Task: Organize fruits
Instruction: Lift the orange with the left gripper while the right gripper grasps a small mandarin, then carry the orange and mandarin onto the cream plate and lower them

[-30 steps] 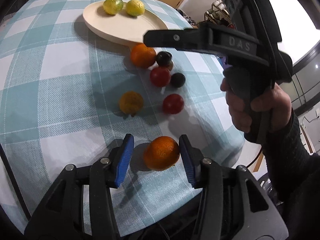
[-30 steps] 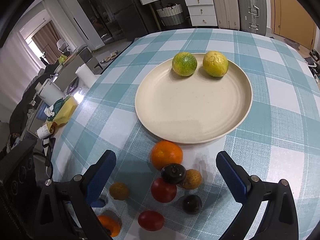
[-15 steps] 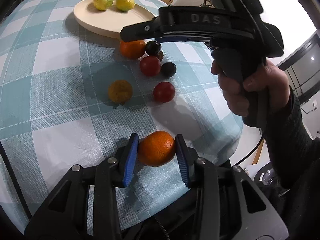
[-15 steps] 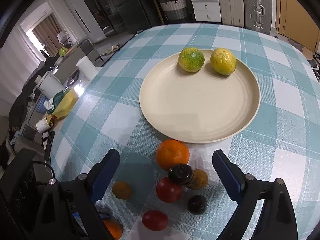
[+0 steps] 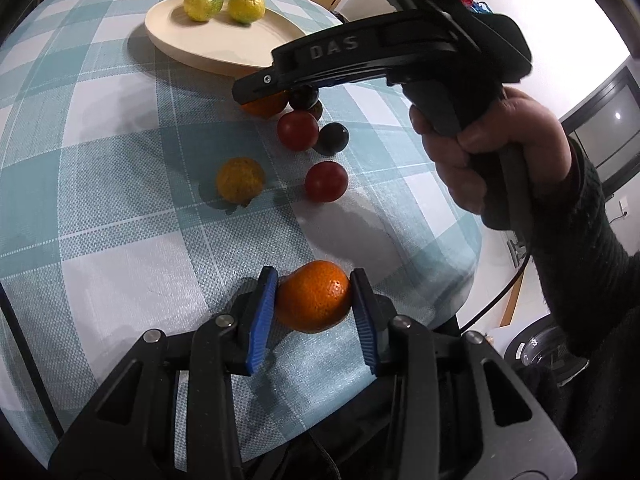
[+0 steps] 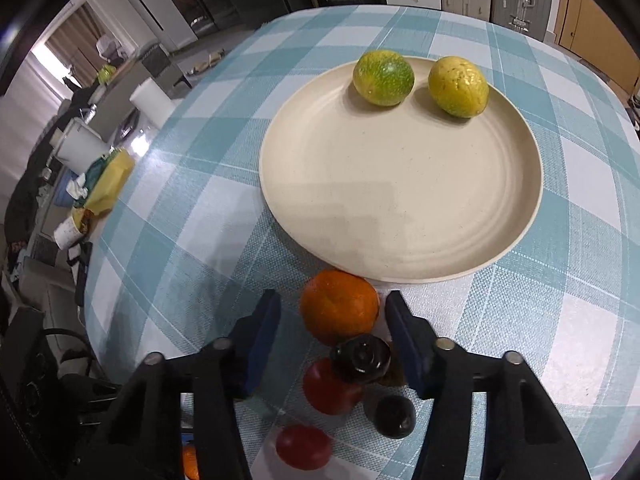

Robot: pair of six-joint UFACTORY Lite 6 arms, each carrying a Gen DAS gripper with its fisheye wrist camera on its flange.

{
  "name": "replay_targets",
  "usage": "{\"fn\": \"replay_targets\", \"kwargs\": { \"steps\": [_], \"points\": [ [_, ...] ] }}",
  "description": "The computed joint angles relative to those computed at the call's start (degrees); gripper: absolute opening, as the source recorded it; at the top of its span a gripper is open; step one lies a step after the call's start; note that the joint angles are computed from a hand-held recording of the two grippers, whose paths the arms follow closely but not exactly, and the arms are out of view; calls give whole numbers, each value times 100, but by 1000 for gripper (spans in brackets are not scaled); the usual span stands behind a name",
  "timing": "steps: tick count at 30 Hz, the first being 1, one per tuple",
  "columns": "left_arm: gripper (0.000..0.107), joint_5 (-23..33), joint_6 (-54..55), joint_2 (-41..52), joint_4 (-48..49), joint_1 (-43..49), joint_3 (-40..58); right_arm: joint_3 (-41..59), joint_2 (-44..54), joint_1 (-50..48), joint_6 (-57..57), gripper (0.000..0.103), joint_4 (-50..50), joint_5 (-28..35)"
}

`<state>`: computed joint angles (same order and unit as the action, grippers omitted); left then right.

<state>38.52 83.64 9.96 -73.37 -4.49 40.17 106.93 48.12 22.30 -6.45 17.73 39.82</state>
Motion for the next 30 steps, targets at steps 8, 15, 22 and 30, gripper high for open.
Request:
{"fn": "replay_targets", "kwargs": {
  "steps": [8,15,22,30],
  "points": [
    [34,226,40,112,21,184,51,564,319,157,432,40,-593,339],
    [33,538,-181,357,243,433,265,-739,-583,-152,-542,40,776,-402],
    [33,843,-507,611,504,695,541,-1682,-1239,-607,-2422,40,3073,-648],
    [33,1372,-908,763,865,1150,911,-2033,-1540,-1002,-3188,40,4019,-555]
  ]
}}
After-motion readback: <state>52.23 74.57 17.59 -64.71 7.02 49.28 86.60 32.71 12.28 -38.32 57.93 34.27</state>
